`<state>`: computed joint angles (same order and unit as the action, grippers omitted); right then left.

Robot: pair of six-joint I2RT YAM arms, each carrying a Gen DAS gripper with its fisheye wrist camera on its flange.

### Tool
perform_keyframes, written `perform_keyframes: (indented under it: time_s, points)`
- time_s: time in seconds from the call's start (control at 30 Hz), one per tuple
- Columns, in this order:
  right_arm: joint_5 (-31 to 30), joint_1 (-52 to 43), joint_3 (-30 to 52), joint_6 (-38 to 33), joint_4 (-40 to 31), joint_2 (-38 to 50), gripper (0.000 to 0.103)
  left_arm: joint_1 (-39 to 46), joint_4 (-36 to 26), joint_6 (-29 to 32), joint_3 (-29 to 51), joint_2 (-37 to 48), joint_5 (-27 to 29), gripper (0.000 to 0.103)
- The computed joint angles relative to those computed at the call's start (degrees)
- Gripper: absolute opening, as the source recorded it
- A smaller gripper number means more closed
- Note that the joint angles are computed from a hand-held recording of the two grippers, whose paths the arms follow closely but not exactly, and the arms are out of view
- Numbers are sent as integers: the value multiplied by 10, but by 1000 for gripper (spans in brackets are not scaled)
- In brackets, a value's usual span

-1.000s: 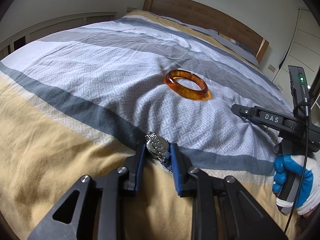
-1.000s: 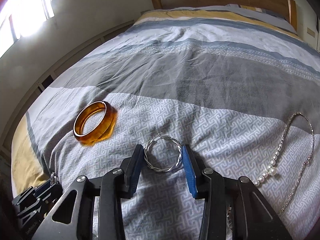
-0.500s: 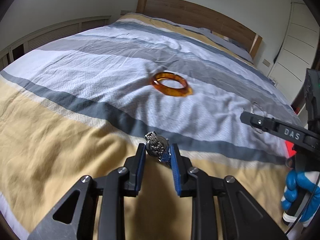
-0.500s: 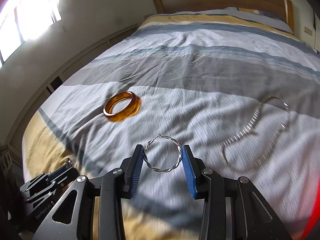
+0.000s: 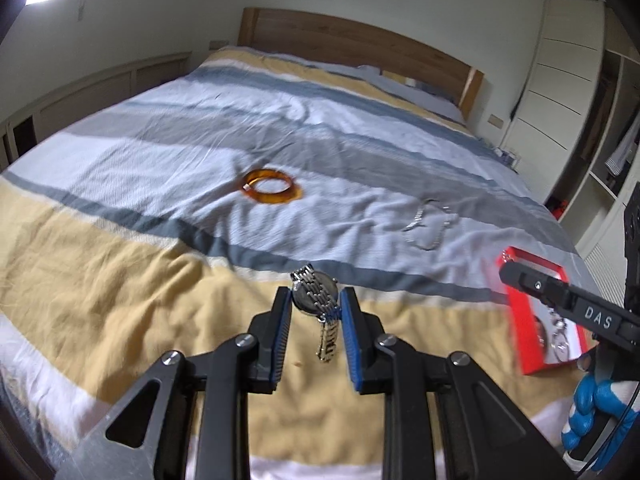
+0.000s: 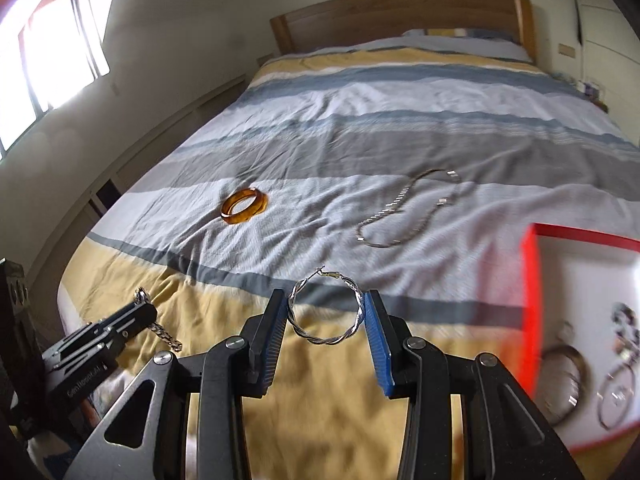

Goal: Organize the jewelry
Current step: 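Carry the silver watch and twisted hoop over the red box with both tools, then open both tools to drop the watch and twisted hoop into the box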

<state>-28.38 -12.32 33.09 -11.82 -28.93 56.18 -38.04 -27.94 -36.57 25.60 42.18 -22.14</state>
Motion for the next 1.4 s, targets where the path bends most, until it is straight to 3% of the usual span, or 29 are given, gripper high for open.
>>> perform_keyframes:
  time_s: [0.13,0.27,0.47,0.6,0.73,1.03,1.27,1.4]
  points:
    - [-64,-117,22,-78,-106,-60,39,-114,-61,-59,58,15,-77,23]
    - [-148,-275,65,-209,-222,-65,39,-224,-101,-112,124,66,-143,23]
    - [-224,-464,134,-401,-336,20,39,-293,-81,-120,209,170,-153,23]
    - [-233,-541,183,-480,-349,107,39,-306,-40,-94,268,256,-132,23]
    - [-222,-566,226,-487,-308,186,39,-303,9,-56,331,351,-99,23]
    - [-166,-526,297,-398,-154,338,39,-253,88,22,489,582,0,23]
    - [-107,-455,332,-338,-57,434,39,-215,86,72,618,735,59,23]
    - [-79,-422,365,-322,-45,486,39,-197,66,89,688,808,86,23]
